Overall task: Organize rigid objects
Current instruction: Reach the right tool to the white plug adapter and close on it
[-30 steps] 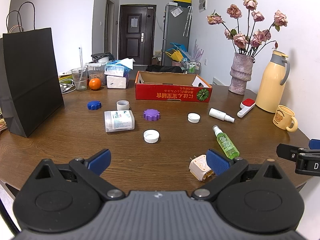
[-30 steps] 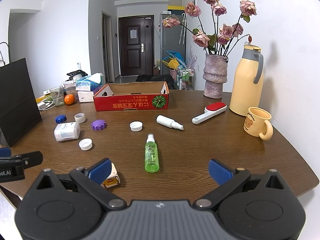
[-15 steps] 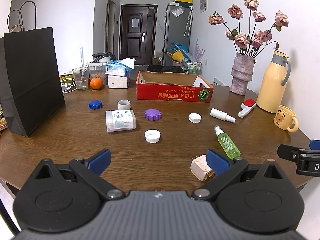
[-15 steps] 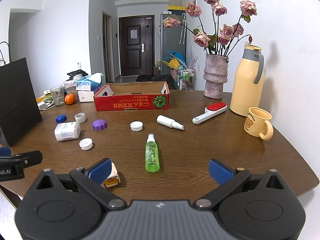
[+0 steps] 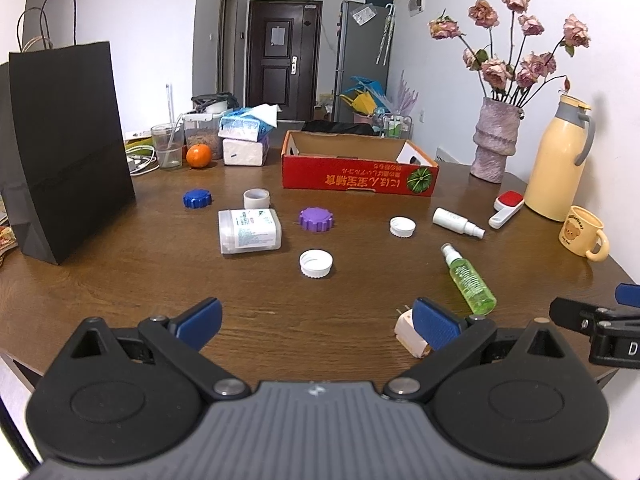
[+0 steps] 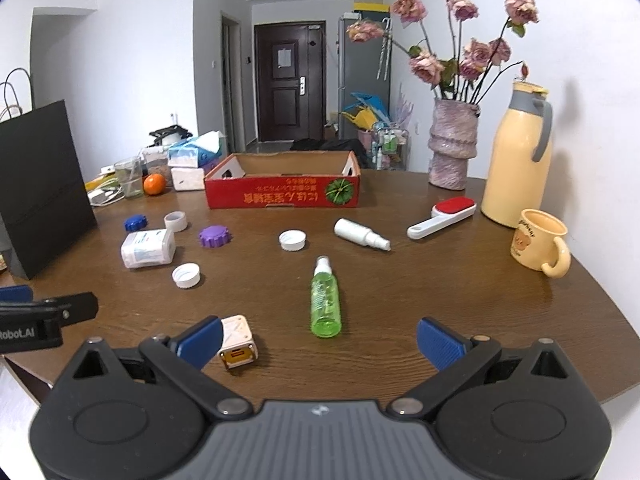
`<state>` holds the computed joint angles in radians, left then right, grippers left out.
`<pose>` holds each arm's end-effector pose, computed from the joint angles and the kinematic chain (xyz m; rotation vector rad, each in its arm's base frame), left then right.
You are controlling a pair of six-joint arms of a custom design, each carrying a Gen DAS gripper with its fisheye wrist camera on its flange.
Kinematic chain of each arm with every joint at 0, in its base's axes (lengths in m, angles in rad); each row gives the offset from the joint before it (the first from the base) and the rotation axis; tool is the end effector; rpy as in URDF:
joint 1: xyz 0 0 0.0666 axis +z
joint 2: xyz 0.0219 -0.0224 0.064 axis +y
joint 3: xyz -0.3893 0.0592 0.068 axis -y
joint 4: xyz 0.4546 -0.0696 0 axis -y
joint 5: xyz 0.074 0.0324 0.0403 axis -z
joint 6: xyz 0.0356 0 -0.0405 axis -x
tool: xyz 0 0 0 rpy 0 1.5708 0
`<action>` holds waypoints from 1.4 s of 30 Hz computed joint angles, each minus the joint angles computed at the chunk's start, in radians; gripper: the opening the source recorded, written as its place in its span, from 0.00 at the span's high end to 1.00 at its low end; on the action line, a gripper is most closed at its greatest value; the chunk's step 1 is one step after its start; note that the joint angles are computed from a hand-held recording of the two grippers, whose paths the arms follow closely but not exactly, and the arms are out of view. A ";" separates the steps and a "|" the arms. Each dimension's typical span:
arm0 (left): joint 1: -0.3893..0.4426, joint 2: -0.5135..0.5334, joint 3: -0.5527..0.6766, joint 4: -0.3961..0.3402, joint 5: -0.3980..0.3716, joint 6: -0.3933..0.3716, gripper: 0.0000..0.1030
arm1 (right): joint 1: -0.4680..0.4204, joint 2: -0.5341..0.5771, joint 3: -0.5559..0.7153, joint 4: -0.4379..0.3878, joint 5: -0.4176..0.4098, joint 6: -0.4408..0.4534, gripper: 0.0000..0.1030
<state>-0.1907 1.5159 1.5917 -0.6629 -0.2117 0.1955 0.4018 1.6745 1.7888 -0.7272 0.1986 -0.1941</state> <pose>0.6025 -0.1091 0.4970 -0.1269 2.1394 0.0031 0.6199 0.2554 0.4998 -0.1133 2.1696 0.1241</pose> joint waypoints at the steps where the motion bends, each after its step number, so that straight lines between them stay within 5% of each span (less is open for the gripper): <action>1: 0.002 0.005 0.003 -0.003 -0.001 0.002 0.00 | -0.002 0.006 0.003 -0.003 -0.010 0.000 0.00; 42: 0.084 0.229 0.167 -0.099 0.051 0.053 0.00 | 0.002 0.371 0.391 -0.212 -0.165 0.078 0.03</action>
<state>-0.1069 1.7453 1.7587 -0.7618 -0.1610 0.2486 0.4038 2.0454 2.1796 -0.9388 0.0333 -0.1158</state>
